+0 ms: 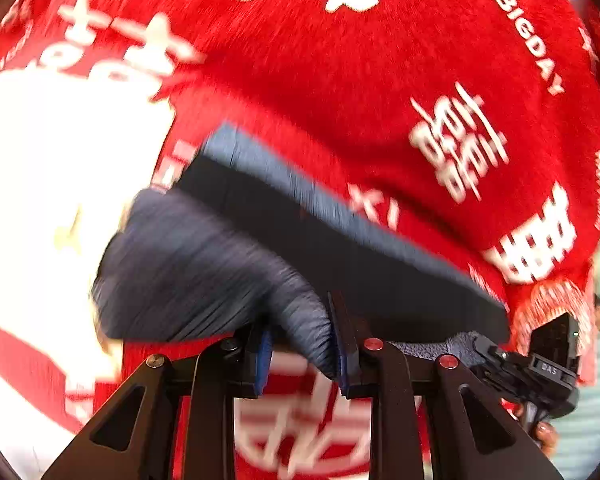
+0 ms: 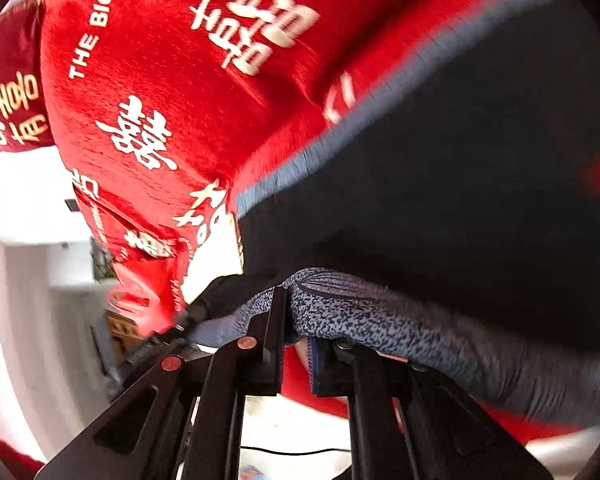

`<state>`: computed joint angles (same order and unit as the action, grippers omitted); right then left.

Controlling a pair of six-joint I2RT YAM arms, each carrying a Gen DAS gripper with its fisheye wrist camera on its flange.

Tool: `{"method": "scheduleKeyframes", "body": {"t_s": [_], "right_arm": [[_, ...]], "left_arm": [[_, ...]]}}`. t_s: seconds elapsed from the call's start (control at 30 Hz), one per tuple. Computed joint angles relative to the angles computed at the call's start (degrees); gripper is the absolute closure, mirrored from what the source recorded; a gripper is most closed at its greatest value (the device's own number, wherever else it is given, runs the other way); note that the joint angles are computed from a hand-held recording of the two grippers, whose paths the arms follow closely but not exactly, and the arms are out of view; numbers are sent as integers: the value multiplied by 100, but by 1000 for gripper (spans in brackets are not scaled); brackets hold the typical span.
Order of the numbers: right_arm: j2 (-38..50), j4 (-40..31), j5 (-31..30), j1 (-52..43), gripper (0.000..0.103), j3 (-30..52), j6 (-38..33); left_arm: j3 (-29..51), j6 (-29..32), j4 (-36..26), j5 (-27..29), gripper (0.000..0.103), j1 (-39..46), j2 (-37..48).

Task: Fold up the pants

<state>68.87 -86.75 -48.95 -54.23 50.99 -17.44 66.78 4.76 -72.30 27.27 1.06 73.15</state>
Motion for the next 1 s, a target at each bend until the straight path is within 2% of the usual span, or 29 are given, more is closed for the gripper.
{"method": "scheduleKeyframes", "body": {"t_s": [0.07, 0.13, 0.2, 0.27, 0.33, 0.37, 0.43, 0.5, 0.57, 0.6, 0.73, 0.8, 0.87, 0.93, 0.97, 1.0], "right_arm": [[789, 1070, 86, 789, 93, 371, 812], [1458, 1702, 262, 1186, 91, 584, 1025], [2396, 2377, 612, 1626, 90, 926, 1251], [3129, 2732, 906, 1864, 90, 1168, 1343], [3743, 2884, 1009, 1948, 90, 1413, 1350], [3913, 2862, 872, 1840, 91, 1472, 1240], [4086, 2481, 768, 1756, 89, 1743, 941], [3899, 2167, 894, 1726, 76, 1862, 731], [3522, 1897, 1055, 1694, 19, 1944, 508], [3310, 1732, 1028, 1644, 16, 1967, 405], [2558, 1389, 1260, 1632, 17, 1932, 15], [2402, 1421, 1514, 1834, 23, 1837, -158], [2493, 1659, 1942, 2049, 37, 1664, -270], [2697, 2235, 2597, 2132, 44, 1412, -352], [2733, 2464, 2774, 2114, 55, 1343, -424], [2760, 2506, 2673, 2018, 55, 1397, -483]], "left_arm": [[41, -591, 781, -370, 76, -528, 456], [7, -964, 1612, -809, 76, -887, 1002], [-22, -1229, 2139, -1208, 64, -1176, 1392], [-7, -1503, 2598, -1864, 45, -1528, 1796], [34, -1703, 2823, -2529, 32, -1819, 2054], [52, -1759, 2836, -2784, 26, -1892, 2086], [106, -1835, 2696, -2839, 26, -1897, 2017], [120, -1824, 2499, -2912, 26, -1939, 1810], [85, -1726, 2272, -3083, 26, -2118, 1494], [87, -1714, 2156, -3144, 26, -2244, 1413], [-147, -1797, 2005, -3219, 26, -2788, 1454], [-146, -2011, 2165, -3246, 26, -3037, 1872], [-134, -2084, 2452, -3602, 26, -3196, 2210], [-8, -2150, 2680, -3986, 22, -3320, 2536], [124, -2242, 2706, -4012, 21, -3311, 2676], [341, -2338, 2596, -4018, 21, -3299, 2824]]}}
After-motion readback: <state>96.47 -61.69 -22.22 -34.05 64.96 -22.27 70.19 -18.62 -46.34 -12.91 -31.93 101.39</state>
